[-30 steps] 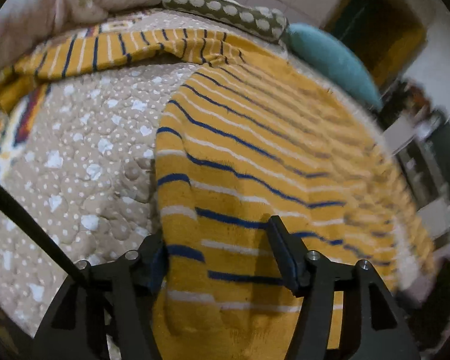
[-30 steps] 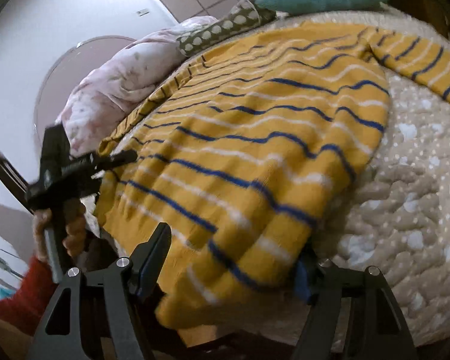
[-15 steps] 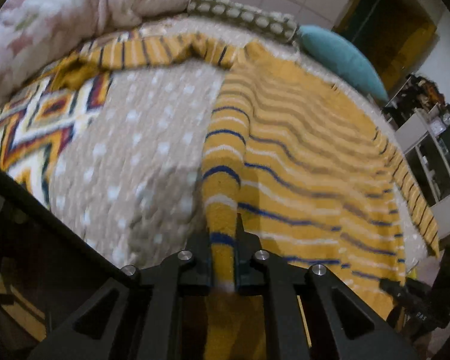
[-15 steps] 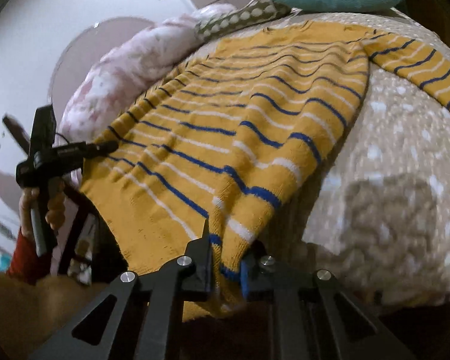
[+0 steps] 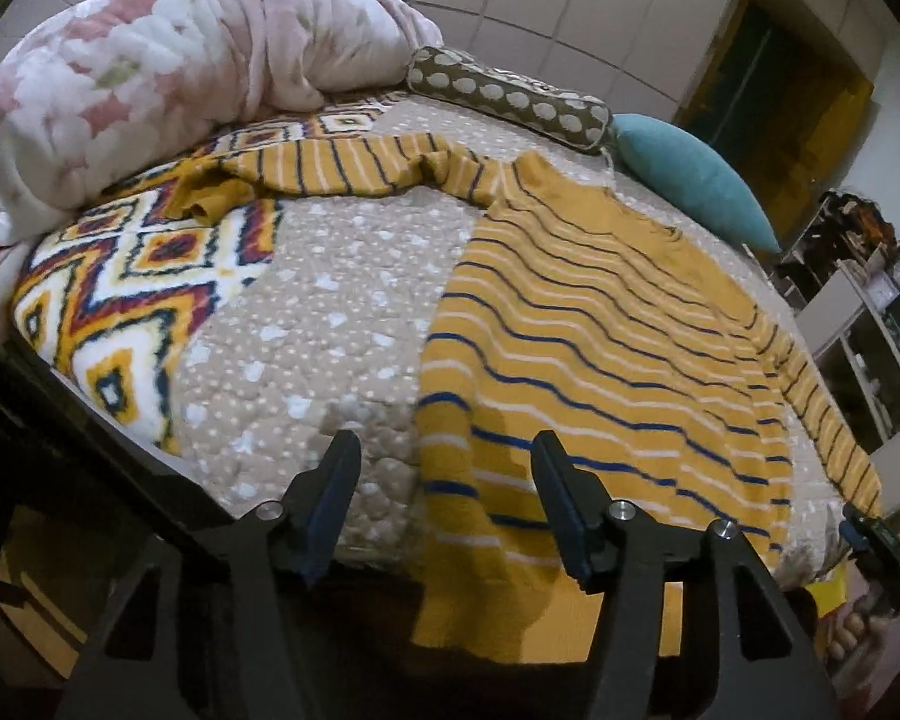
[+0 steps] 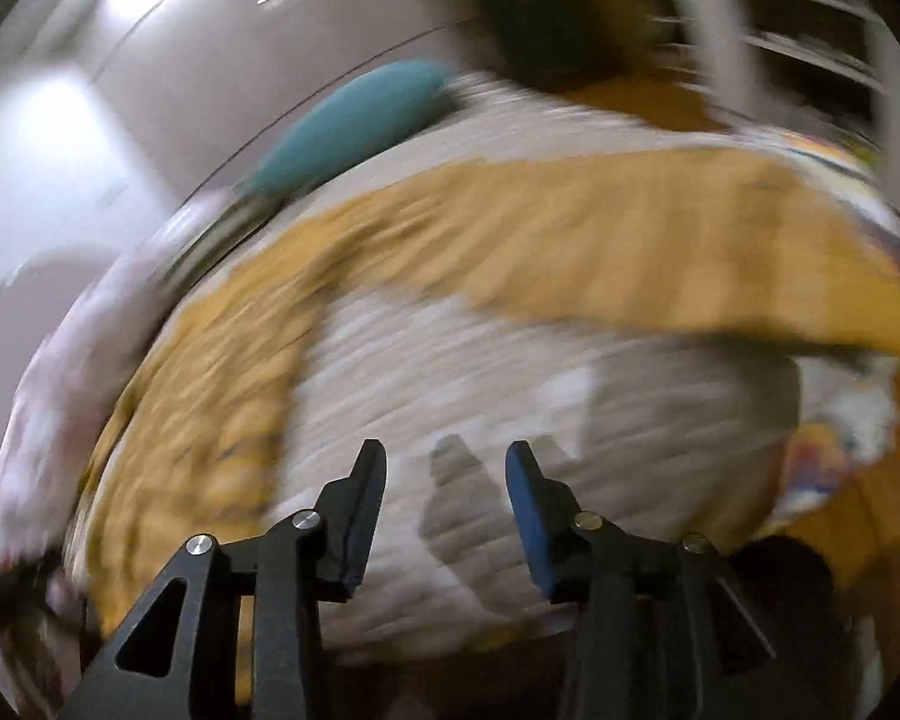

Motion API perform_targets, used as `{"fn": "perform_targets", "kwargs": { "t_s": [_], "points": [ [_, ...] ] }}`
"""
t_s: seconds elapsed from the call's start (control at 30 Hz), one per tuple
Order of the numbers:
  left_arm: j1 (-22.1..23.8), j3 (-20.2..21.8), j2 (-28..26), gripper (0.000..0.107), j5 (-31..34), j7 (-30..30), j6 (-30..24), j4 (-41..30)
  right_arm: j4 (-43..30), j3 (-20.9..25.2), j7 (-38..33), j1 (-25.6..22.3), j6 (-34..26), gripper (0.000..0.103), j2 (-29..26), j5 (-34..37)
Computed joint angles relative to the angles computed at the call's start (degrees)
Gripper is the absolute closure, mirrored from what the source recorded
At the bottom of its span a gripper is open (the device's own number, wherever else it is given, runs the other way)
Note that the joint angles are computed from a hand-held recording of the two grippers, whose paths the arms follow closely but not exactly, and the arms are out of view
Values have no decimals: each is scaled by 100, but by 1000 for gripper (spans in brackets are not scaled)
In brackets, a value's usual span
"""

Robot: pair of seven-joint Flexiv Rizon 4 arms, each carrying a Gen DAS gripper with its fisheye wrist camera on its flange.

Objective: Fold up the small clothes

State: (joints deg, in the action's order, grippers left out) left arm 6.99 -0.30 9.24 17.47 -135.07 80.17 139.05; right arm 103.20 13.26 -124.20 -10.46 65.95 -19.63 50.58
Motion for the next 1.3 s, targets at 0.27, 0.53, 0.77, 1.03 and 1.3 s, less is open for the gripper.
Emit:
{"fn": "perform_targets", "kwargs": {
  "t_s": [0.27, 0.53, 0.77, 1.03, 1.3],
  "points": [
    [-382, -6, -357, 47, -458, 338, 187, -190, -487, -67, 444, -349, 639, 53, -234, 377],
    [-347, -26, -143, 46, -32, 116, 86, -213, -1079, -63, 1569, -594, 573, 95, -698, -121],
    [-119, -40, 42, 40, 66, -60, 604, 69, -1089, -398, 2793, 39, 1220, 95, -600, -1564],
    [201, -86, 42, 39, 124, 206, 1089, 317, -1929, 218, 2856, 1430, 781, 96, -1022, -3500],
    [-783, 1048, -167, 39, -1708, 1730, 2076, 1138, -3517, -14, 3427, 3433, -21, 96, -2466, -5107]
  ]
}}
